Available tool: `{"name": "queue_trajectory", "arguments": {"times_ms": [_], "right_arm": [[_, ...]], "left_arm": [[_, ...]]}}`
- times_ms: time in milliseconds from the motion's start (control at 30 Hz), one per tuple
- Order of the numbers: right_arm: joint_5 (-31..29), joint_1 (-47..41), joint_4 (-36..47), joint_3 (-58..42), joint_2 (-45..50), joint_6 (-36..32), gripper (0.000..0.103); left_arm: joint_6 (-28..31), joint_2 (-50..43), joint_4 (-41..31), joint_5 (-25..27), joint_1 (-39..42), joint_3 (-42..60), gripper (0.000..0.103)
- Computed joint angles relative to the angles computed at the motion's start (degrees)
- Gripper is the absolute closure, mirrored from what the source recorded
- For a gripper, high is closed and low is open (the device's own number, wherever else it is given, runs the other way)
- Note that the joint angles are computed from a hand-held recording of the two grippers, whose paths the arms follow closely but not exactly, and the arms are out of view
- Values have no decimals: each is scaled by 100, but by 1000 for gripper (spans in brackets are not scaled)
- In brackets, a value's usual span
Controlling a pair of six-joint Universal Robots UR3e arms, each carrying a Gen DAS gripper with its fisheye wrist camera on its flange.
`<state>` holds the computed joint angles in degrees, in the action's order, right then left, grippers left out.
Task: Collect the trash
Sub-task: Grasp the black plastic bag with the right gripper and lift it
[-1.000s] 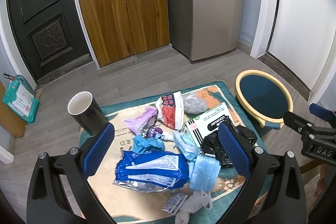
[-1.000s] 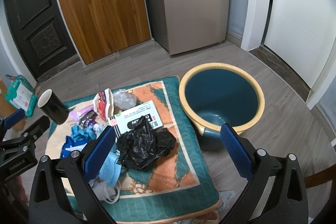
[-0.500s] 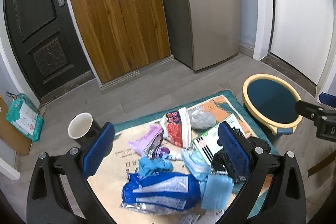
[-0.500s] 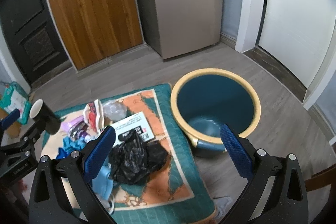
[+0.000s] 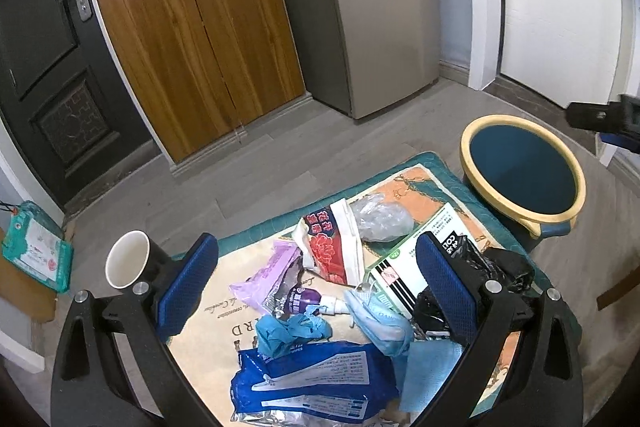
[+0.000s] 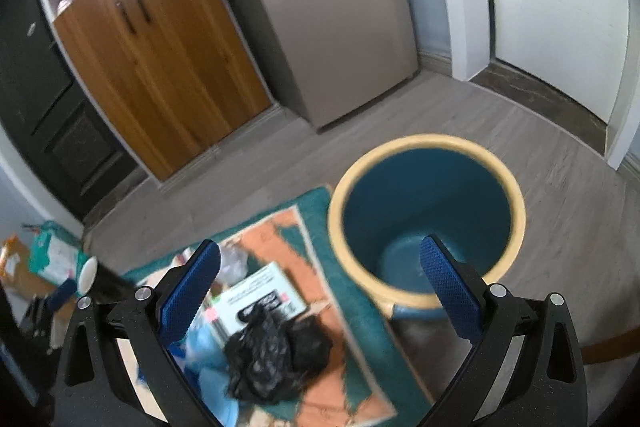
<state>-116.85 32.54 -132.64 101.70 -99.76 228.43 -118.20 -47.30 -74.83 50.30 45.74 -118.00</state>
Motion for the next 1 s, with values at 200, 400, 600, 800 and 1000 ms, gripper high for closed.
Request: {"name": "queue_trajectory", "arguments": {"times_ms": [200,400,600,800,1000], "right_arm": [[464,-152,290,-209,595,-239,4],[1388,-11,222,-344,1262,-254,5],[2064,-112,56,-137,1429,-309,23],[2535,-292,139,113,1321,-104,70],[2580,-468,-67,446,676,174,101]], "left_arm": [[-87,-337,58,155,-56,31,6],[-371,-688,63,183,40,180,6],[-468,-870,115,361,-13,176,6],[-604,-952,281,541,-91,89,6],[-698,-953,391,675,-104,10,6]]}}
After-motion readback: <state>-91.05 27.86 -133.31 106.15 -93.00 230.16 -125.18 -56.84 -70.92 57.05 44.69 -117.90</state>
